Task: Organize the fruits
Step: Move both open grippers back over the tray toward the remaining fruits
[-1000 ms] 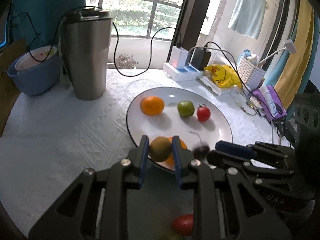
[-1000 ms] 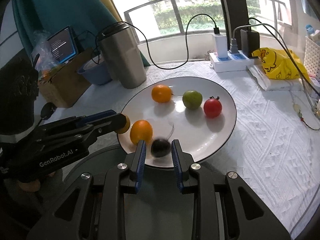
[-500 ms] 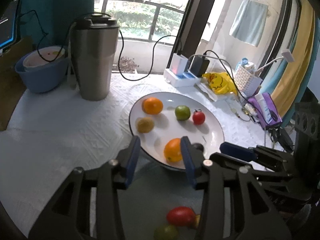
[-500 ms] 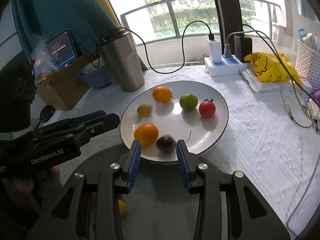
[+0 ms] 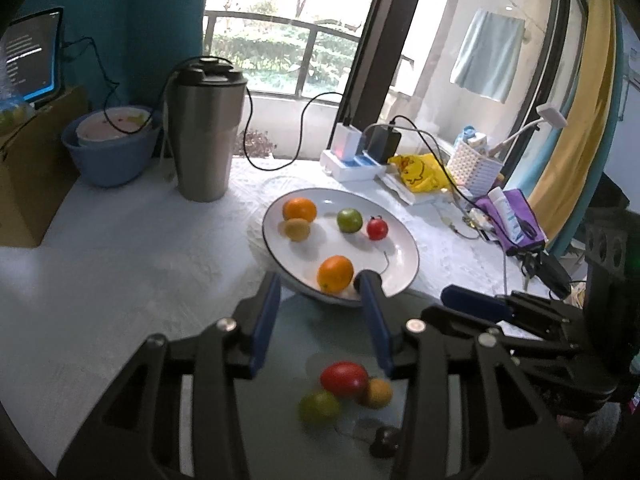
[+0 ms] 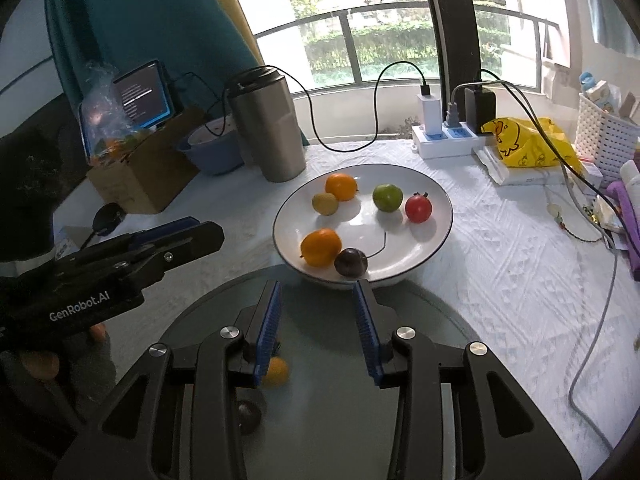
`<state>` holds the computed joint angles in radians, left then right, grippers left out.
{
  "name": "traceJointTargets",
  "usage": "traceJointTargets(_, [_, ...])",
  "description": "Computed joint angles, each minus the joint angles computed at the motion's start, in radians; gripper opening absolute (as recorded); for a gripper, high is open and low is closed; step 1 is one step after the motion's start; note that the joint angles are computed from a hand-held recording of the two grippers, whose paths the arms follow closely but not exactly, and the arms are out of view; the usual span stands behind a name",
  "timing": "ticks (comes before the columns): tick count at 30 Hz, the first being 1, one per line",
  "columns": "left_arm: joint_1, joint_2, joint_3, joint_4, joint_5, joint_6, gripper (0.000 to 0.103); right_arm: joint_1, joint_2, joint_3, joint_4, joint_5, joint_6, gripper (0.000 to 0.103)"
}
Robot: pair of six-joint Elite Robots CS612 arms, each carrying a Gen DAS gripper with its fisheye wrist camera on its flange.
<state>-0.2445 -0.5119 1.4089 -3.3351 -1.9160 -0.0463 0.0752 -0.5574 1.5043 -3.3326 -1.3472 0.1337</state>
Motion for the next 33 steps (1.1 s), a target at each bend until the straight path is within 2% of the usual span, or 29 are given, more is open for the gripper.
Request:
traceJointTargets(21, [0.018,-0.025,0.117,-0.088,-0.030,-0.030,0.043,0.034,-0.031,0.084,-0.006,-0.026,-0.021,0.039])
traceJointTargets(25, [0.017,-0.025,0.138,-0.128,0.000,-0.014,0.043,0.041,-0.030,0.088,0.009,-0.023,-0.022,0.039])
traceJointTargets(33, [0.025,-0.024,0.161,-0.137,0.000,-0.002,0.043,0.058,-0.020,0.089,0.048,-0.009,-0.018,0.039])
